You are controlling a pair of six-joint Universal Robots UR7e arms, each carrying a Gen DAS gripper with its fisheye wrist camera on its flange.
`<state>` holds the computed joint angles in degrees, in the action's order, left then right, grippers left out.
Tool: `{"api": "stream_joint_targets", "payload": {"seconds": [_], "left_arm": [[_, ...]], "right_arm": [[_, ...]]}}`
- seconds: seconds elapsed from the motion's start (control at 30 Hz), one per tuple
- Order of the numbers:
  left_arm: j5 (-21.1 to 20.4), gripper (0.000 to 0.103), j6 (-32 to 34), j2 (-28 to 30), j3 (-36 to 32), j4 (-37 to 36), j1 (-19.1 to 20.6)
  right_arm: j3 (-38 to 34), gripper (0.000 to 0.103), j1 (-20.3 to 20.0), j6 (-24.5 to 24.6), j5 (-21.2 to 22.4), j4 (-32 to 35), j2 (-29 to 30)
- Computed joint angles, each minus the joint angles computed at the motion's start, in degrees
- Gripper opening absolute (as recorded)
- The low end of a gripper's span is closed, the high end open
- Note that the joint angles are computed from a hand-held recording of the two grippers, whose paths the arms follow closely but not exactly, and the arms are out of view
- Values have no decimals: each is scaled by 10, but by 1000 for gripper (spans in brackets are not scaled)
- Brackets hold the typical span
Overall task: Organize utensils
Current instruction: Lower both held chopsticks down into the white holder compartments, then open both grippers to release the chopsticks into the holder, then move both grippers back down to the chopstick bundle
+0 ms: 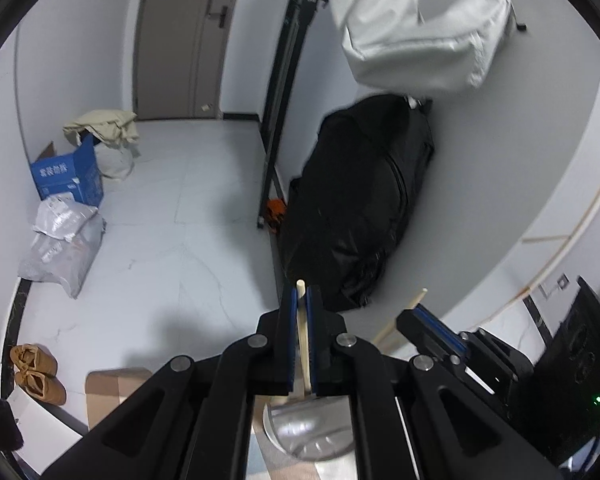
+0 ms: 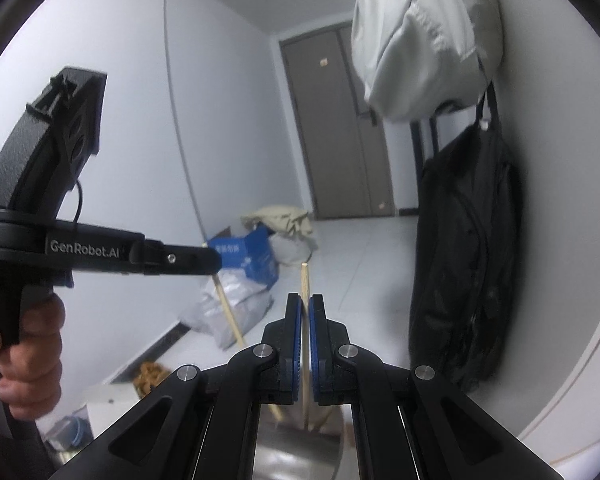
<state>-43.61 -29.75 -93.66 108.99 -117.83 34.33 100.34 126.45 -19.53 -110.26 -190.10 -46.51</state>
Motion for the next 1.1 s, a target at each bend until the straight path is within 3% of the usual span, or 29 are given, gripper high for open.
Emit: {"api": "stream_joint_targets", "payload": {"seconds": [0.13,0.23,0.33,0.4,0.47,0.53,0.6,0.77,0.93,1.1], "left_arm": [[-21,0,15,-9,1,5,1],[-31,1,13,-15,-5,14,-1],[-23,23,-16,-25,-9,33,-14],[9,49,-36,-37,0,41,-34],[29,50,-46,-48,9,44,-48],[59,53,-85,-55,7,90,-71],[89,69,-128,-64,11,131,-92],[157,82,-250,-88,19,268,-144],[183,87,-364,-114,25,377,-176],[179,94,-452,-132,25,471,-203]], "right_arm": [[8,6,1,13,-9,51,-10],[23,11,5,27,-13,51,-25],[40,33,10,40,-18,33,-40],[52,37,13,52,-18,22,-51],[63,40,19,56,-21,15,-60],[73,46,27,58,-26,5,-68],[83,54,37,59,-29,-6,-75],[103,73,62,70,-42,-28,-87],[122,80,87,79,-54,-48,-97],[141,88,109,85,-62,-60,-105]]}}
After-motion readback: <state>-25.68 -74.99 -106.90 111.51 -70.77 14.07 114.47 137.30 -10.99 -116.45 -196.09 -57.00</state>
